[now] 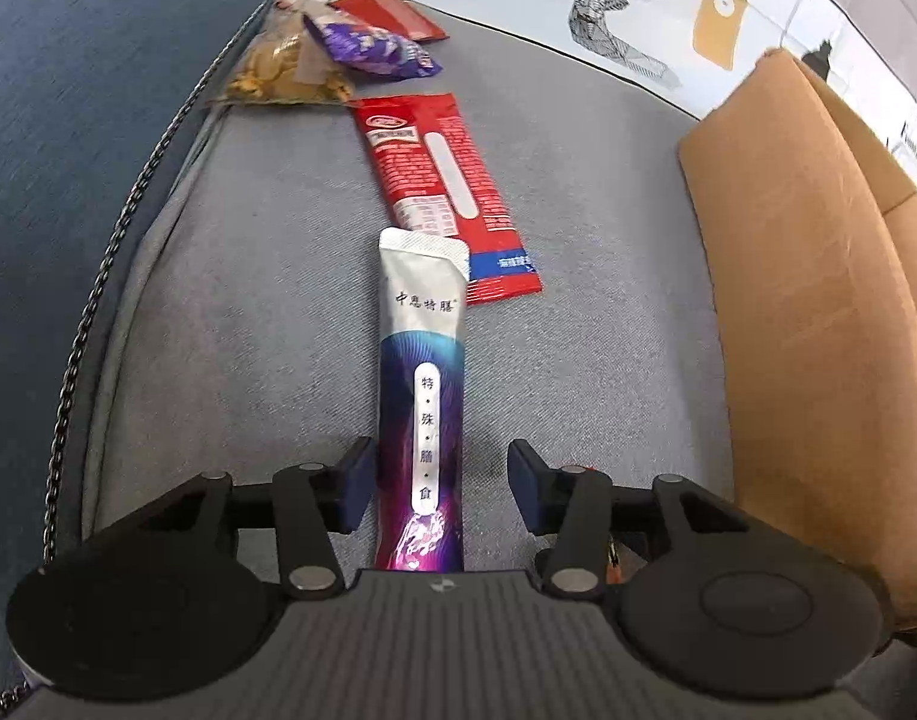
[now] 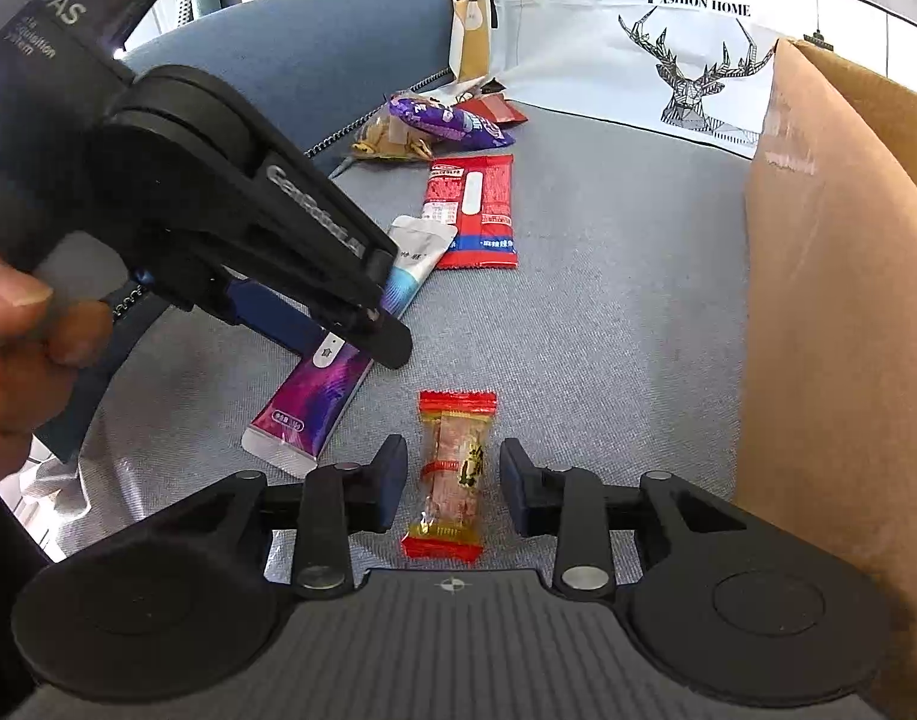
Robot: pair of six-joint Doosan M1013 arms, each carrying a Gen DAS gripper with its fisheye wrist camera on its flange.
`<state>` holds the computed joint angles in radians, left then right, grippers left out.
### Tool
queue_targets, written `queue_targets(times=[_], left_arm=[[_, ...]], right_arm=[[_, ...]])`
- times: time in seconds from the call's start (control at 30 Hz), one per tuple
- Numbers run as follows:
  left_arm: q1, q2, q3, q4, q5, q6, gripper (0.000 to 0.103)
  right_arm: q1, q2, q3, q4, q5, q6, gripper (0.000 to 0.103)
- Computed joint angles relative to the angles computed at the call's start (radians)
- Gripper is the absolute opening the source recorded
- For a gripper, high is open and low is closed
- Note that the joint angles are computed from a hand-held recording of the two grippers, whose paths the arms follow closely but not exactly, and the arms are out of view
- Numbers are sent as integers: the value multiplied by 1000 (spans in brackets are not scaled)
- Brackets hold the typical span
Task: Organize snacks
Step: 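Grasp the red-wrapped candy with the right tool while left tool grasps the purple tube snack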
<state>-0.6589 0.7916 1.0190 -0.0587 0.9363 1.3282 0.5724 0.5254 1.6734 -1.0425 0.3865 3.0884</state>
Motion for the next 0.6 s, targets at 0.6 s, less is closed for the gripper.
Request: queue_targets(times=[0.6], left_arm=[[10,-22,36,-64,-79,10,28]], right_arm=[[12,-4,6,-105,60,112,18]])
